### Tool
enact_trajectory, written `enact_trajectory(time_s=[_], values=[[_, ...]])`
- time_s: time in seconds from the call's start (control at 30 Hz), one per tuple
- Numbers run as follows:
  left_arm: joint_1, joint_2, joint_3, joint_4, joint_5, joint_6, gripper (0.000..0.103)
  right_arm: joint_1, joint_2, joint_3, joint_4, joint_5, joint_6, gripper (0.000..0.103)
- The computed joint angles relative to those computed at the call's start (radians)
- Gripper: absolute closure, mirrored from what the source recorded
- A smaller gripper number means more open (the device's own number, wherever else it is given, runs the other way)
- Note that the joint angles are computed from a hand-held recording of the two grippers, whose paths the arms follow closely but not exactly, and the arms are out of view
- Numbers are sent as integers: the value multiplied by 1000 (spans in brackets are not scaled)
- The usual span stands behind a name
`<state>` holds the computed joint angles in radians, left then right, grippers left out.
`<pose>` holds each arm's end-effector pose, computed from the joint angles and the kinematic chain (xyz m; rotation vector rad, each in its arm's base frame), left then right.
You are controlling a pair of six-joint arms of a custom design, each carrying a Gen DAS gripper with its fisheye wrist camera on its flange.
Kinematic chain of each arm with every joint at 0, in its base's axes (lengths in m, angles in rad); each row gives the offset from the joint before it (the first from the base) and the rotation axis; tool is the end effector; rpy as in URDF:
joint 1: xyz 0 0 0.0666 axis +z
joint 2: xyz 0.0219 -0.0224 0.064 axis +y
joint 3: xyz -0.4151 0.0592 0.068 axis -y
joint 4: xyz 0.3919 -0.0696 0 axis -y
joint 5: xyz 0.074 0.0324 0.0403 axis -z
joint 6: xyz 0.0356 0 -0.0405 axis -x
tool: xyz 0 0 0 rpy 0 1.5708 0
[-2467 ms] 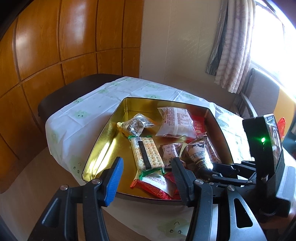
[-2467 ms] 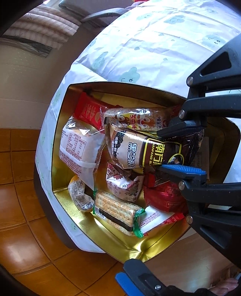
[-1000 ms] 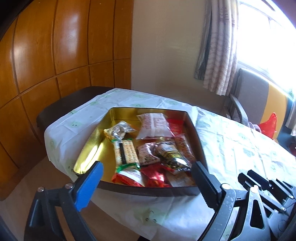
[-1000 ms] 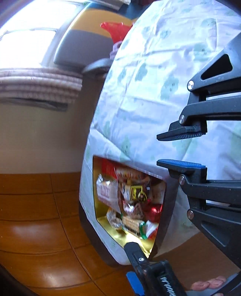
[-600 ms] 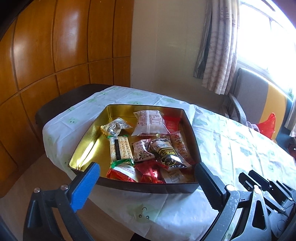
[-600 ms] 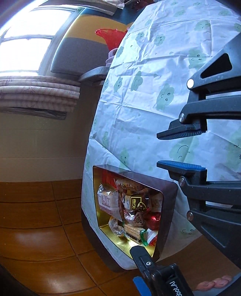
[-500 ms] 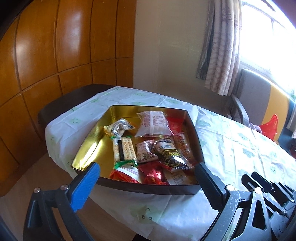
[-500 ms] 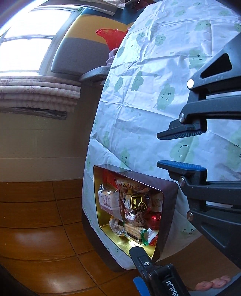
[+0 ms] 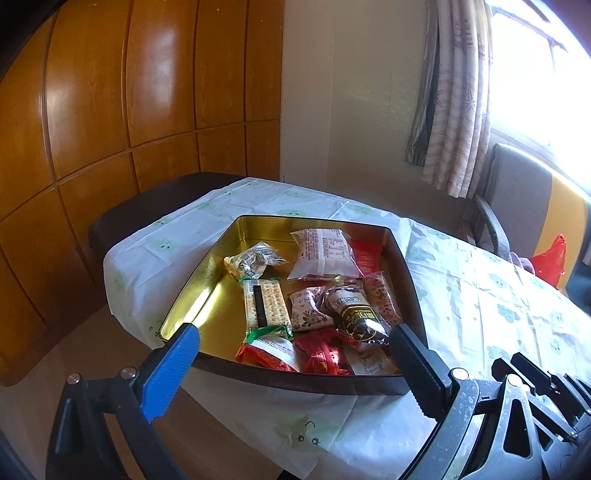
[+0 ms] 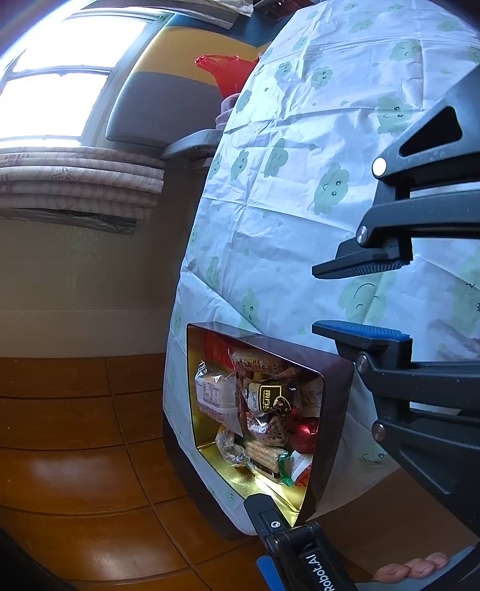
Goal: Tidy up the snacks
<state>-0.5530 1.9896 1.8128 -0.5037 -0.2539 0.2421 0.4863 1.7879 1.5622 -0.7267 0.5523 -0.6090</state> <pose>0.6196 -0.3724 0.3448 0.2107 2.2198 -0.1492 0.5570 0.2729 0.3485 0.3541 2.3173 -0.1765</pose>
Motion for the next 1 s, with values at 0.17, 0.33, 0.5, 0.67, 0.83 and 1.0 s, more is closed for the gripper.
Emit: enact_trajectory(time_s=[0.17, 0.33, 0.5, 0.67, 0.83, 1.0], values=[[-2, 1, 1, -5, -17, -12, 0, 3, 4, 4, -1, 0, 5, 80], [-2, 1, 1, -9, -24, -14, 0, 4, 4, 4, -2, 1, 6, 80], [-2, 0, -1, -7, -24, -13, 0, 5, 4, 3, -1, 0, 6, 80], [-2, -1, 0, -11, -27, -16, 0, 6, 4, 0, 2, 0, 5, 80], [-1, -1, 0, -14, -27, -17, 0, 6, 4, -1, 2, -1, 6, 80], [-1, -1, 0, -14, -25, -17, 0, 7, 4, -1, 3, -1, 7, 80]])
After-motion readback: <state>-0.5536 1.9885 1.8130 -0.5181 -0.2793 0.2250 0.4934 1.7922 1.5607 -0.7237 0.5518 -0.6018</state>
